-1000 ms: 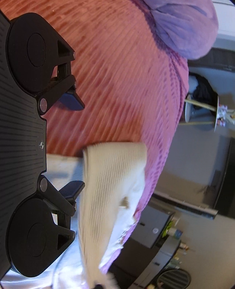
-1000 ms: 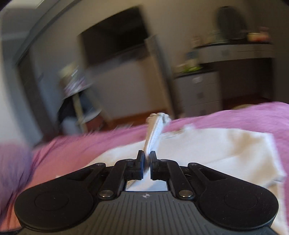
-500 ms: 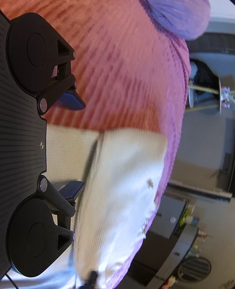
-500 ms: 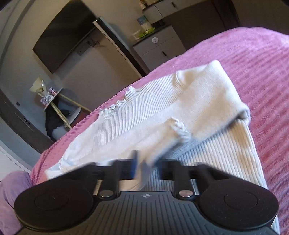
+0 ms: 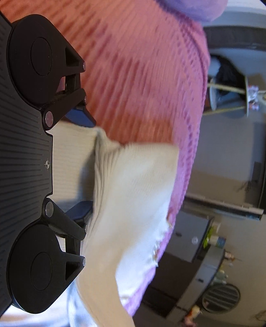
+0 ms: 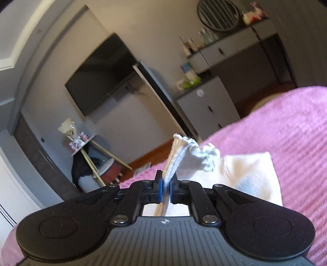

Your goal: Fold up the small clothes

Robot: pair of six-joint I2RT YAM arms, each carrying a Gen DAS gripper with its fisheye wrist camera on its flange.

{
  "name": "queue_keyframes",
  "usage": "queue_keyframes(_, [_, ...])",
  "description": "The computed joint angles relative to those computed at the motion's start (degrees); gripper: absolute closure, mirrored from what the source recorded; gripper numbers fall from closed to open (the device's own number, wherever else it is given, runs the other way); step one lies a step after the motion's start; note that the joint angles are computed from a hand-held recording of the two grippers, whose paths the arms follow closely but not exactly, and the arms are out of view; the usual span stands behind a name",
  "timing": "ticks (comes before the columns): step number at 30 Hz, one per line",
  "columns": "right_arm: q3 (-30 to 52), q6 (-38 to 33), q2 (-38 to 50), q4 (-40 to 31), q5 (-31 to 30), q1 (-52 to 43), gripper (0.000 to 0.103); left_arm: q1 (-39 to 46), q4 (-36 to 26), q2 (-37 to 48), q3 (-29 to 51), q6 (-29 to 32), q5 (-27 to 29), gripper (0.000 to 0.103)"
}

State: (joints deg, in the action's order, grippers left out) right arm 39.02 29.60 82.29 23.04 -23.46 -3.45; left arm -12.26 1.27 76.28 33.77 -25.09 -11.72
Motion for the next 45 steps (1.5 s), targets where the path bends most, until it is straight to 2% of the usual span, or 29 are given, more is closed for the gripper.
queue_keyframes(2, [0.78, -0.54, 0.69, 0.83, -0.42, 0.35, 0.097, -0.39, 0.78, 0.37, 0.19, -0.38, -0.06, 0.013])
queue_keyframes(4, [1.21, 1.98, 2.36, 4.73, -2.52, -0.34, 0.097, -1.78, 1.15, 2.11, 0.91, 1.04, -3.82, 0.015])
queue_keyframes(6, [0.85, 5.17, 3.32, 8.77, -4.09, -1.75, 0.097, -2.53, 0.60, 3.31, 1.69, 2.28, -6.68, 0.029])
queue_keyframes(7, [0.69, 4.64, 3.72, 9.06, -3.23, -1.91, 0.097, -2.40, 0.04, 3.20, 1.72, 2.06, -6.95, 0.037])
queue_keyframes(9, [0.99, -0.26, 4.85, 6.28, -0.99, -2.21, 0.097, -1.37, -0.49, 1.92, 0.95, 1.14, -5.91, 0.042])
queue_keyframes(11, [2.64, -5.58, 7.56, -0.27, 1.79, -2.56, 0.096, -0.34, -2.86, 0.20, 0.93, 1.19, -4.66, 0.043])
queue_keyframes(12, [4.52, -7.40, 9.47, -5.39, 2.28, -3.15, 0.094, 0.21, -5.41, -0.61, 1.69, 1.42, -3.98, 0.043])
queue_keyframes(13, [6.18, -8.39, 11.10, -10.13, 2.70, -3.78, 0.087, 0.86, -8.12, -1.31, 2.72, 1.77, -3.09, 0.042])
queue_keyframes(14, [6.29, -8.86, 11.67, -12.22, 3.38, -4.37, 0.084, 1.49, -10.72, -2.29, 3.78, 2.58, -2.19, 0.042])
queue_keyframes(15, [4.78, -9.42, 11.19, -11.16, 3.43, -5.09, 0.084, 2.06, -12.54, -3.56, 4.42, 3.53, -1.72, 0.040])
queue_keyframes(17, [2.35, -10.12, 8.85, -9.66, 3.93, -6.41, 0.083, 2.59, -15.24, -6.74, 5.12, 4.87, -2.66, 0.027])
queue_keyframes(19, [1.08, -10.33, 6.06, -8.96, 7.50, -6.89, 0.083, 2.98, -15.53, -9.43, 5.08, 5.88, -4.05, 0.024])
queue_keyframes(21, [-1.54, -10.97, 2.90, -5.54, 10.80, -6.20, 0.082, 3.48, -14.11, -8.72, 5.87, 6.59, -3.62, 0.024])
queue_keyframes(22, [-1.31, -11.82, 2.53, -5.23, 10.19, -5.74, 0.081, 3.44, -12.80, -7.36, 6.35, 6.56, -3.40, 0.024])
queue_keyframes(25, [3.61, -16.77, 5.48, -10.94, 6.19, -2.25, 0.081, 2.06, -8.06, -0.51, 8.51, 7.45, -2.81, 0.026])
queue_keyframes(26, [5.08, -19.31, 6.94, -12.09, 6.95, 0.24, 0.081, 1.44, -6.72, 1.93, 9.51, 8.23, -2.60, 0.026])
queue_keyframes(28, [7.17, -24.91, 9.96, -12.78, 10.74, 5.02, 0.081, 0.44, -4.75, 7.02, 12.12, 10.93, -2.40, 0.030])
queue_keyframes(31, [11.12, -27.54, 15.84, -14.19, 13.11, 8.00, 0.084, -0.77, -3.05, 13.27, 15.55, 12.82, -4.75, 0.033])
queue_keyframes(33, [10.11, -32.54, 17.16, -9.71, 20.34, 9.57, 0.086, -1.40, -0.53, 16.65, 16.95, 14.96, -7.58, 0.030])
queue_keyframes(34, [8.83, -33.49, 16.80, -7.94, 23.40, 9.34, 0.086, -1.43, 1.27, 18.12, 17.17, 16.20, -8.42, 0.024])
queue_keyframes(35, [8.28, -33.21, 17.29, -6.81, 23.10, 7.45, 0.087, -1.33, 2.38, 19.53, 17.53, 17.05, -9.06, 0.017])
queue_keyframes(36, [8.46, -32.03, 17.84, -6.92, 20.12, 5.08, 0.098, -1.10, 2.72, 20.69, 18.05, 17.05, -9.21, 0.014])
queue_keyframes(37, [8.51, -31.80, 17.98, -7.11, 17.93, 3.38, 0.103, -0.69, 3.00, 21.11, 18.18, 16.71, -8.66, 0.012])
queue_keyframes(41, [8.84, -34.91, 14.67, -11.38, 19.88, 4.45, 0.103, -0.55, -0.80, 16.68, 16.79, 13.44, -7.11, 0.013])
queue_keyframes(45, [3.92, -34.81, 8.52, -12.87, 14.24, 3.84, 0.080, -2.10, -2.17, 12.56, 13.51, 16.36, -8.10, 0.013])
